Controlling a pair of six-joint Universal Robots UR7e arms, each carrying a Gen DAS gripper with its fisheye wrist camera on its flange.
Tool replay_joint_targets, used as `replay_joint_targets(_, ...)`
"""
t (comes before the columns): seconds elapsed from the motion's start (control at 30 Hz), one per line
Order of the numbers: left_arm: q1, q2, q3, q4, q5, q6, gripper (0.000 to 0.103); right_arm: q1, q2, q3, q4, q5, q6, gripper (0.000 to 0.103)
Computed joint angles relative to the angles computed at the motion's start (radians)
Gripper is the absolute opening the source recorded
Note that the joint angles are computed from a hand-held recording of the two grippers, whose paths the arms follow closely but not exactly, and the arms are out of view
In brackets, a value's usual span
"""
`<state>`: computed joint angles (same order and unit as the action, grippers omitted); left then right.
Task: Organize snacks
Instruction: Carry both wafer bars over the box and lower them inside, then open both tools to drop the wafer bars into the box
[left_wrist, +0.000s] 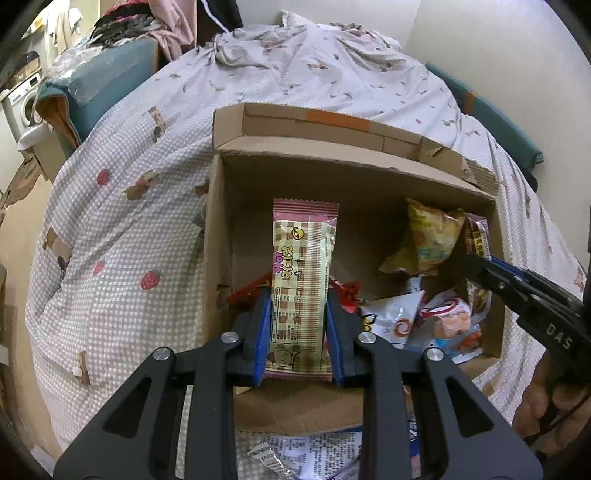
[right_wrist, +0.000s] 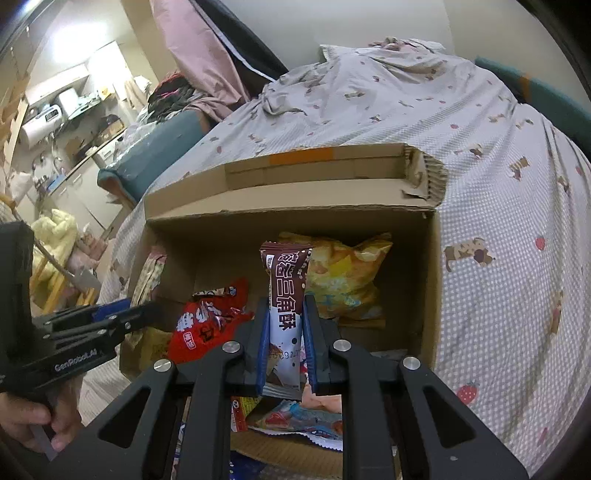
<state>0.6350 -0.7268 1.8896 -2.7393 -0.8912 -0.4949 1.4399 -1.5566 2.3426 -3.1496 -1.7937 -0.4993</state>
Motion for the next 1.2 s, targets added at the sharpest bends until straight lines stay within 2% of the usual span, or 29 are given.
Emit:
replay_joint_targets(0.2, 0.009, -0.003, -0.002, 0.001, -0.005, -0.027, 0.023, 0.005, 0.007, 0.001, -0.01, -0.005, 0.011, 0.017)
replay_joint_targets(0.3, 0.006, -0.003, 0.002, -0.003, -0.002, -0.031, 0.024, -0.004, -0.004, -0.001, 0.008, 0.02, 0.041, 0.017)
replay_joint_targets(0.6, -0.008, -0.002, 0.015, -0.037, 0.019, -0.016, 0.024, -0.018, -0.022, 0.004, 0.018, 0.051, 0.047, 0.018)
replay_joint_targets(0.7, -0.01, -0.001, 0.017, -0.044, 0.017, -0.009, 0.024, -0.027, -0.031, 0.0, 0.033, 0.074, 0.056, 0.021)
replay_joint_targets(0.77, -0.01, -0.001, 0.014, -0.036, 0.012, -0.011, 0.029, -0.028, -0.034, -0.003, 0.039, 0.082, 0.06, 0.021)
replay_joint_targets(0.83, -0.011, -0.004, 0.015, -0.036, 0.013, -0.014, 0.053, -0.028, -0.038, -0.004, 0.037, 0.086, 0.06, 0.022)
replay_joint_targets(0.87, -0.013, -0.005, 0.019, -0.049, 0.014, -0.013, 0.059, -0.028, -0.04, -0.003, 0.037, 0.09, 0.062, 0.026)
replay_joint_targets(0.9, -0.016, -0.006, 0.024, -0.065, 0.019, -0.013, 0.069, -0.03, -0.043, -0.003, 0.037, 0.095, 0.065, 0.03)
replay_joint_targets(0.93, -0.02, -0.007, 0.028, -0.075, 0.025, -0.014, 0.079, -0.033, -0.046, -0.004, 0.041, 0.1, 0.071, 0.049)
replay_joint_targets(0.97, -0.023, -0.007, 0.03, -0.083, 0.028, -0.011, 0.082, -0.035, -0.049, -0.002, 0.035, 0.106, 0.079, 0.074)
replay_joint_targets(1.0, -0.025, -0.007, 0.031, -0.091, 0.032, -0.006, 0.084, -0.039, -0.052, 0.005, 0.016, 0.116, 0.082, 0.081)
replay_joint_targets(1.2, -0.03, -0.008, 0.032, -0.091, 0.037, 0.003, 0.084, -0.041, -0.058, -0.001, 0.026, 0.114, 0.093, 0.083)
